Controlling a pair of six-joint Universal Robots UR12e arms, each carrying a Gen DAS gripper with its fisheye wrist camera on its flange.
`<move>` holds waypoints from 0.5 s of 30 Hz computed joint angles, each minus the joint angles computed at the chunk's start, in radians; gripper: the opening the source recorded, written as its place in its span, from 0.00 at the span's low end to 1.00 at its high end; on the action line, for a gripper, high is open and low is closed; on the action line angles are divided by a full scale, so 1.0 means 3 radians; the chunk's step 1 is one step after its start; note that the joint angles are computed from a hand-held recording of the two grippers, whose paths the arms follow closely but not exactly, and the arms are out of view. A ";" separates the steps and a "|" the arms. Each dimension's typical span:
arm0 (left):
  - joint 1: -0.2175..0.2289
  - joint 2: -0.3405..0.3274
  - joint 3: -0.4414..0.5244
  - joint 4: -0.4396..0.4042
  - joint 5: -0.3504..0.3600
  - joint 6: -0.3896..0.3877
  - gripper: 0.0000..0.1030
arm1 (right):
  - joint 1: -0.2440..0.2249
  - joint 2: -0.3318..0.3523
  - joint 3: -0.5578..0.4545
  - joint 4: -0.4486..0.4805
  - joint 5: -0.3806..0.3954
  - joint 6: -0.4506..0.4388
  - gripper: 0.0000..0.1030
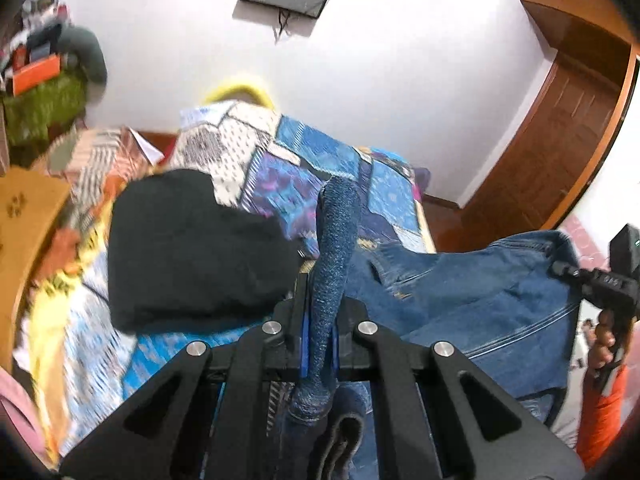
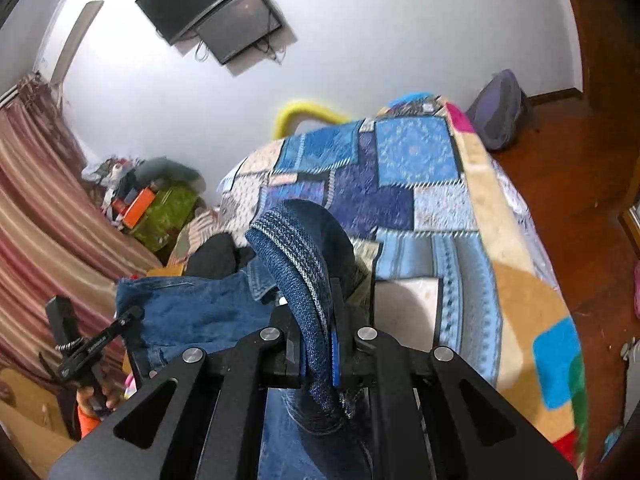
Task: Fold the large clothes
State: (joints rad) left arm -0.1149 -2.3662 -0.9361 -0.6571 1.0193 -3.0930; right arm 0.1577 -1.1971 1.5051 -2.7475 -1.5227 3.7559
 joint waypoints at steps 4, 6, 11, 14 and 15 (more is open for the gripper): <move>-0.0032 -0.0253 0.0364 -0.0278 0.0217 0.0001 0.06 | -0.0059 0.0101 -0.0059 0.0146 -0.0117 0.0084 0.07; -0.0048 -0.0390 0.0544 -0.0471 0.0349 0.0011 0.06 | -0.0098 0.0154 -0.0068 0.0275 -0.0131 0.0173 0.07; -0.0074 -0.0758 0.0985 -0.0917 0.0690 -0.0103 0.07 | -0.0211 0.0283 -0.0064 0.0630 -0.0176 0.0332 0.07; -0.0049 -0.0915 0.1169 -0.1088 0.0650 -0.0212 0.08 | -0.0283 0.0322 -0.0012 0.0652 -0.0049 0.0415 0.07; -0.0042 -0.0957 0.1221 -0.1133 0.0622 -0.0244 0.08 | -0.0295 0.0327 -0.0003 0.0658 -0.0019 0.0418 0.07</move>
